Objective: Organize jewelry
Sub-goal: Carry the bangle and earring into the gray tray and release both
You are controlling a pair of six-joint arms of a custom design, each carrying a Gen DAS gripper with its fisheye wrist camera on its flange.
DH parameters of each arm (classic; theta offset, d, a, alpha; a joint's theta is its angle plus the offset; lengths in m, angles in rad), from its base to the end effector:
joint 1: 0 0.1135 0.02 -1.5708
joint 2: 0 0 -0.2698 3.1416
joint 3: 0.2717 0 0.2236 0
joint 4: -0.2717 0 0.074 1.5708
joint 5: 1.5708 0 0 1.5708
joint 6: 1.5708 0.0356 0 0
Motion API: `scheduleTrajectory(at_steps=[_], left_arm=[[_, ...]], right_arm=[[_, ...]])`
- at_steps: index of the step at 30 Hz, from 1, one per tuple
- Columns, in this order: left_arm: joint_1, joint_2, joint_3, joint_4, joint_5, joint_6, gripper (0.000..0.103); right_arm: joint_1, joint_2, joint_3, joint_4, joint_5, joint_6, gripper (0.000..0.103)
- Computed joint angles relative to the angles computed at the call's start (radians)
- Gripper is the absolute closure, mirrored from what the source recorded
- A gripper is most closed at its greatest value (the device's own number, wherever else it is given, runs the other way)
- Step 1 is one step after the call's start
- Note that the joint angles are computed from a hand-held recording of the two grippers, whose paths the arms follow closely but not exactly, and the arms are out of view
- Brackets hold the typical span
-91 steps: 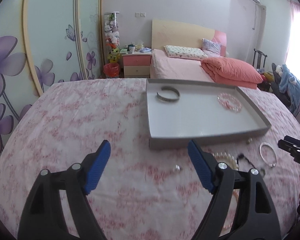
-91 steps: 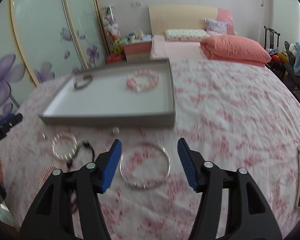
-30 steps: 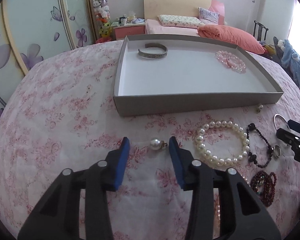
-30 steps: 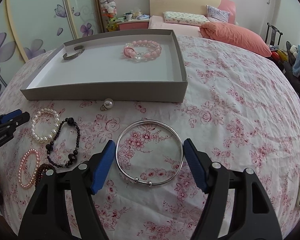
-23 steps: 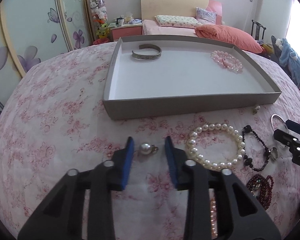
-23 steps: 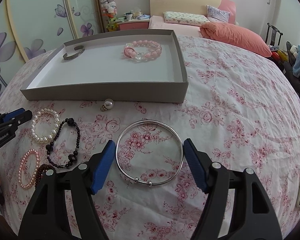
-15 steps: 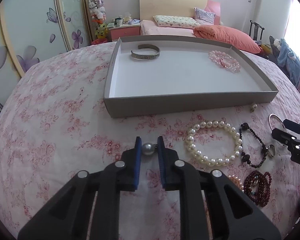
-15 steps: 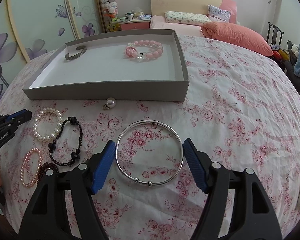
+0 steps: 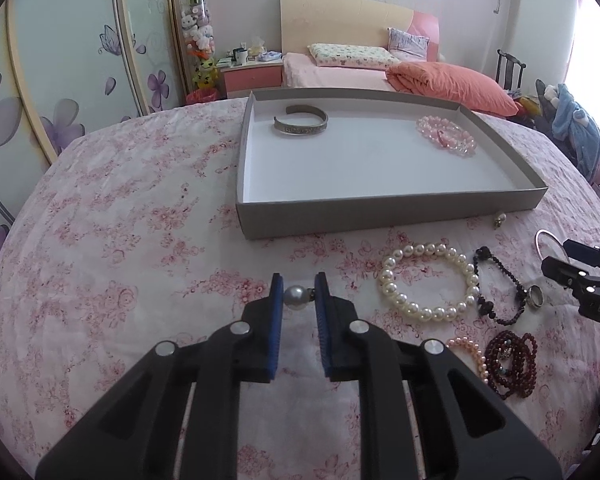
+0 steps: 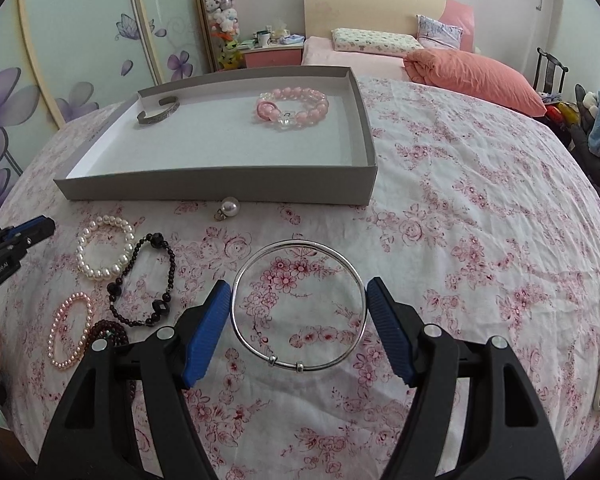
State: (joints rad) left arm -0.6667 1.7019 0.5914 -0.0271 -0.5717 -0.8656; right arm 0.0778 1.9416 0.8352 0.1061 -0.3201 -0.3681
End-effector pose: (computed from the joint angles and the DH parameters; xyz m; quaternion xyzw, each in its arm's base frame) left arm 0.2071 -0.1384 0.1203 -0.1533 0.9264 0.0555 0.3395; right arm 0.3242 0.0365 0.1085 -0.2532 0.9140 0.1111 0.2970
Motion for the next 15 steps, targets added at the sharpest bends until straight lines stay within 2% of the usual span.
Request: scheduleTrajectory(at_steps=[8,10,11,13,15], left_arm=[[-0.010,0.007,-0.010,0.005,0.013,-0.005,0.086],[-0.010,0.010,-0.013,0.014,0.017,-0.004,0.086],[-0.011,0.011,-0.014,0.017,0.017,-0.003,0.086],[-0.010,0.012,-0.015,0.019,0.019,-0.002,0.086],[-0.012,0.012,-0.020,0.024,0.020,-0.004,0.086]], right_arm=[[0.023,0.030,0.037,-0.040,0.049,-0.014,0.032],[0.031,0.033,0.045,-0.043,0.068,-0.012,0.026],[0.035,0.037,0.047,-0.040,0.076,-0.012,0.026],[0.027,0.043,0.054,-0.045,0.046,-0.021,0.033],[0.029,0.041,0.053,-0.046,0.048,-0.030,0.033]])
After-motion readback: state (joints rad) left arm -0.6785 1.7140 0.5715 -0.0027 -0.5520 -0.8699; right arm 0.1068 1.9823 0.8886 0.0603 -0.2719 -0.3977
